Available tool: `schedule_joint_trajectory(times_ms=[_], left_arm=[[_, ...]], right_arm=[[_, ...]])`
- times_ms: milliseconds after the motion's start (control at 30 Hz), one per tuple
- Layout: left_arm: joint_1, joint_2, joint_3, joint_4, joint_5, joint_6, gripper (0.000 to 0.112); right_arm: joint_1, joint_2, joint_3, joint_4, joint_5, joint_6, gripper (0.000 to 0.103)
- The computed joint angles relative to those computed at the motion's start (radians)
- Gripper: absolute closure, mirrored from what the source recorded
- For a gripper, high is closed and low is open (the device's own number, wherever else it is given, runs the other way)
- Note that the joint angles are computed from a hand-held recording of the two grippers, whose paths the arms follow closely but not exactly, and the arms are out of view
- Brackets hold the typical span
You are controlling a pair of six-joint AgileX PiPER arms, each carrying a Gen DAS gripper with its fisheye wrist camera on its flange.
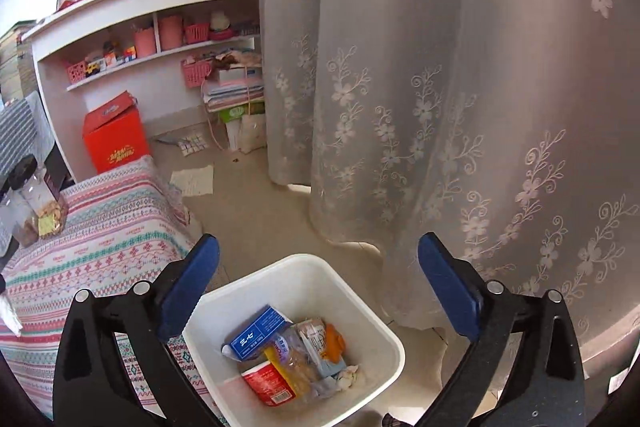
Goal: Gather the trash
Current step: 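Carry the orange peel over the bin and open right gripper while left holds tissue, then lower the tissue into the bin and open the left gripper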
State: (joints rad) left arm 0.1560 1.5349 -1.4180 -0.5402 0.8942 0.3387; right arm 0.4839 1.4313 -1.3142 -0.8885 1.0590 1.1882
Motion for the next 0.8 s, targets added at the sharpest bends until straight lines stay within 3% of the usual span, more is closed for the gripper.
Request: schedule_joint_trajectory(times_ms=[333,633,800], left_arm=[[-0.324,0.107,-0.199,0.165,0.004,-0.214,0.072],[-0.486,0.27,-0.461,0.203,0.109,-0.334,0.071],[-0.499,0.27,-0.477,0.198,0.13,-0.329,0.055]], right_arm=[[-0.148,-0.129,0.086,0.037,-0.056,-0.005,0.007],[-0.204,-0.157,0.097,0.03,-0.066,0.01,0.007],[-0.181,-0.167,0.093,0.012,-0.063,0.016,0.007]])
